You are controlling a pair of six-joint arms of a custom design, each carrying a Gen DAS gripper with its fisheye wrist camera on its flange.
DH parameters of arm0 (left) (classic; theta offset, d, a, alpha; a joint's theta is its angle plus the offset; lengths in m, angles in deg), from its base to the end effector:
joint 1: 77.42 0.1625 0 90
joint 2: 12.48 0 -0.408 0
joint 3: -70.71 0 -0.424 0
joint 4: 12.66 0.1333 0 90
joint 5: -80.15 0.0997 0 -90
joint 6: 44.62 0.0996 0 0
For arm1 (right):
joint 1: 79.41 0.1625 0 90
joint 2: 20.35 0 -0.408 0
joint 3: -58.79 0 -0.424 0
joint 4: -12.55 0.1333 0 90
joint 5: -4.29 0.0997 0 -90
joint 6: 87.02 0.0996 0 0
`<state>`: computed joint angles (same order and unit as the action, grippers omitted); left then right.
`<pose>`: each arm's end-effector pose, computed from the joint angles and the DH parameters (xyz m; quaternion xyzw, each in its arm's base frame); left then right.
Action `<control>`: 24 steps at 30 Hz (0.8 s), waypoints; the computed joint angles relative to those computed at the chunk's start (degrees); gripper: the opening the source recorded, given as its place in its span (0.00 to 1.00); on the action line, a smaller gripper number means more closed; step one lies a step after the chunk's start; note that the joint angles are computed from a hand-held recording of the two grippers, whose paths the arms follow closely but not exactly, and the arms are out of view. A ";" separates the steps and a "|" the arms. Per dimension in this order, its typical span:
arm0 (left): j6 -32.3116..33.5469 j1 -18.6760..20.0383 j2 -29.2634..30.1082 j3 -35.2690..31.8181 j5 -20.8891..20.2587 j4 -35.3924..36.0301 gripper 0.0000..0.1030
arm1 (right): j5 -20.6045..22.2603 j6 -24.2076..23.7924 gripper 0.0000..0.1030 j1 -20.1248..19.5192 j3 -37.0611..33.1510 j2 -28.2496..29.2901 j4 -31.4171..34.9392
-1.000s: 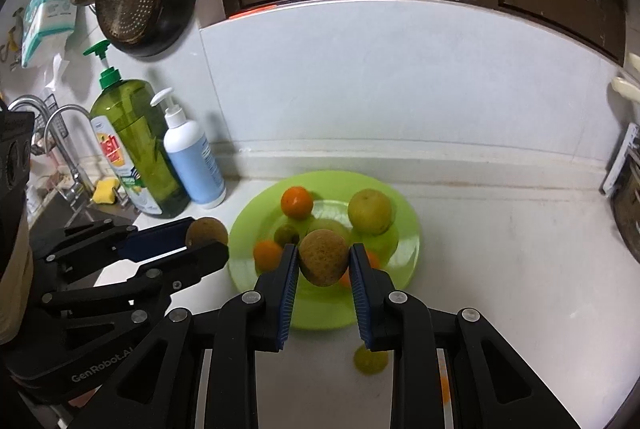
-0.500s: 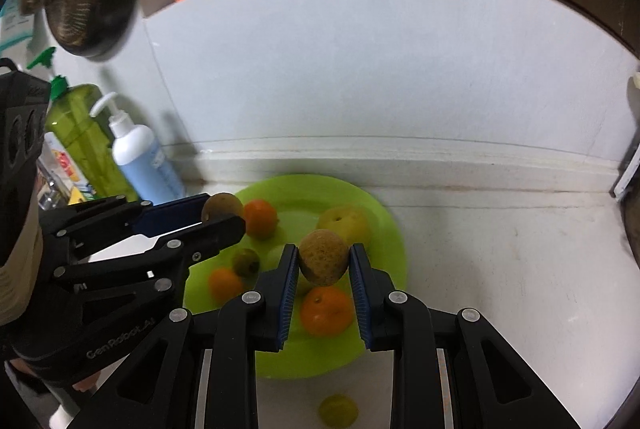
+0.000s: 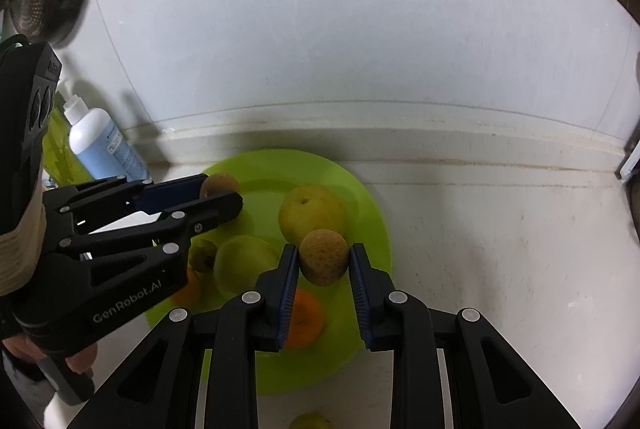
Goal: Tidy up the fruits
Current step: 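Carry both brown fruits onto the green plate and open both grippers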
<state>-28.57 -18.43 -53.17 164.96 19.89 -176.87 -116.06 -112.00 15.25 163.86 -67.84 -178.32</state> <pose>-0.1963 -0.6812 0.0416 0.3374 0.8902 -0.2046 0.2278 0.1342 -0.6257 0.1111 0.1361 -0.8919 0.3075 0.3023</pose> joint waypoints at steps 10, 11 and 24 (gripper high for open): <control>0.10 -0.12 0.06 0.04 0.24 0.07 0.30 | -0.41 -0.05 0.27 -0.01 0.14 0.05 0.10; 0.15 -0.16 -0.18 0.35 0.52 -0.30 0.31 | -0.39 0.01 0.27 -0.01 0.30 -0.11 0.01; -0.01 -2.34 -5.25 6.99 2.04 -5.64 0.34 | -0.06 -1.69 0.28 1.99 3.96 -2.16 -5.36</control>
